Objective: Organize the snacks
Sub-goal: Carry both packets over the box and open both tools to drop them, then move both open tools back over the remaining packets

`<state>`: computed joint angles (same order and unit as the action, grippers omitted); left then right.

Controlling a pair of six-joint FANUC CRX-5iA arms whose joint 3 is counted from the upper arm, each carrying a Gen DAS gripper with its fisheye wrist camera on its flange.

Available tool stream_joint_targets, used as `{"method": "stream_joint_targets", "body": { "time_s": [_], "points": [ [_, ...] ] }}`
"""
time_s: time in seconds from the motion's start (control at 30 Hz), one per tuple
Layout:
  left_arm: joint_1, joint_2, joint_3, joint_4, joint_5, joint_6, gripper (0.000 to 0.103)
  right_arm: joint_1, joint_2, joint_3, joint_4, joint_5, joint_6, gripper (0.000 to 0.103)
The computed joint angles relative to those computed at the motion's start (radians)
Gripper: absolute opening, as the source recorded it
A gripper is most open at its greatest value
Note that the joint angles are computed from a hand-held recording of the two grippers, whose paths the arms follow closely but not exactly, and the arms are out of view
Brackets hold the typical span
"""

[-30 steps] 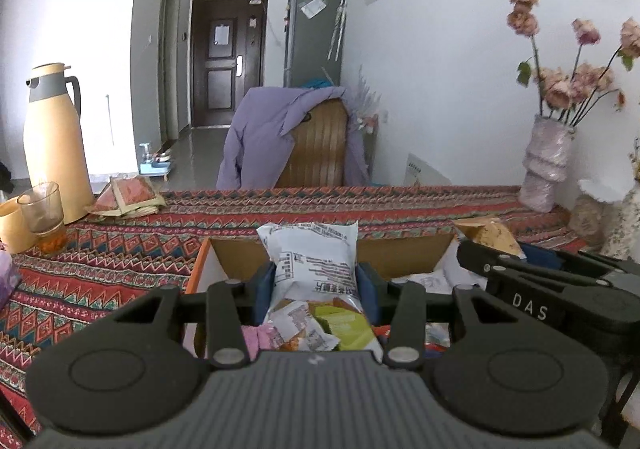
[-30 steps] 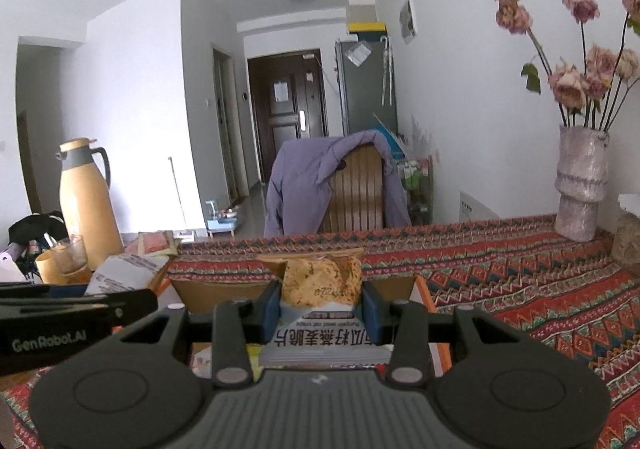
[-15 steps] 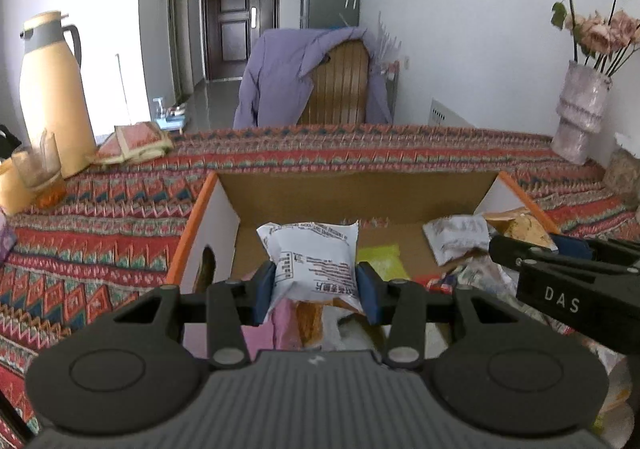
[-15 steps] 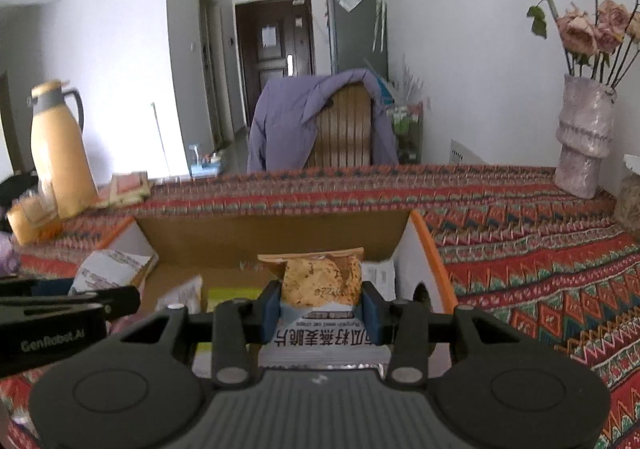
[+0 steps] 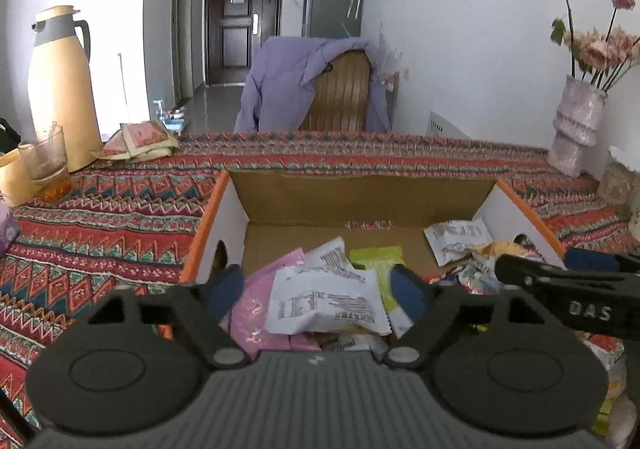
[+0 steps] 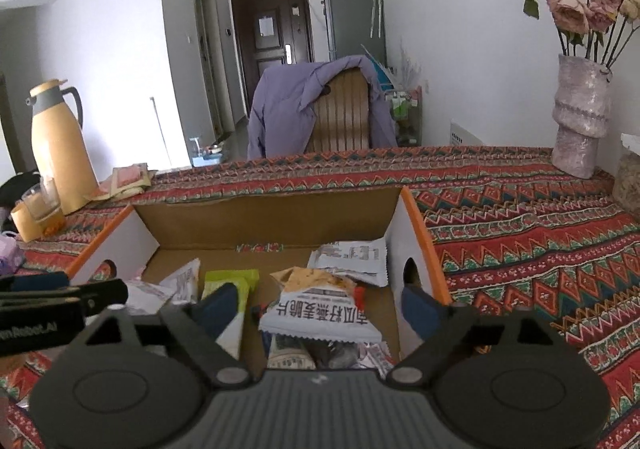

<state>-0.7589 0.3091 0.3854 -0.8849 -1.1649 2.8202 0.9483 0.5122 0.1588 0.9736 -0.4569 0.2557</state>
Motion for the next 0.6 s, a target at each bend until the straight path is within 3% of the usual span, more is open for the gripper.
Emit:
{"method": "stream_joint_targets", "body": {
  "time_s": [0.07,0.27,0.6],
  "points": [
    [-0.012,-0.007,-0.003,-0.020,-0.012,0.025,0.103,-0.008,-0.021,-0.041,0.069,0.020,-0.069,0.101],
    [-0.048,-0.026,-0.011,-0.068,-0.049,0.074,0.103,-0.037,-0.087,-0.149,0.241,0.082,-0.241,0.103],
    [-0.112,-0.073,-0.058,-0.113,-0.056,0.124,0.103,-0.066,-0.186,-0.295,0.481,0.137,-0.408,0.103]
  ]
}}
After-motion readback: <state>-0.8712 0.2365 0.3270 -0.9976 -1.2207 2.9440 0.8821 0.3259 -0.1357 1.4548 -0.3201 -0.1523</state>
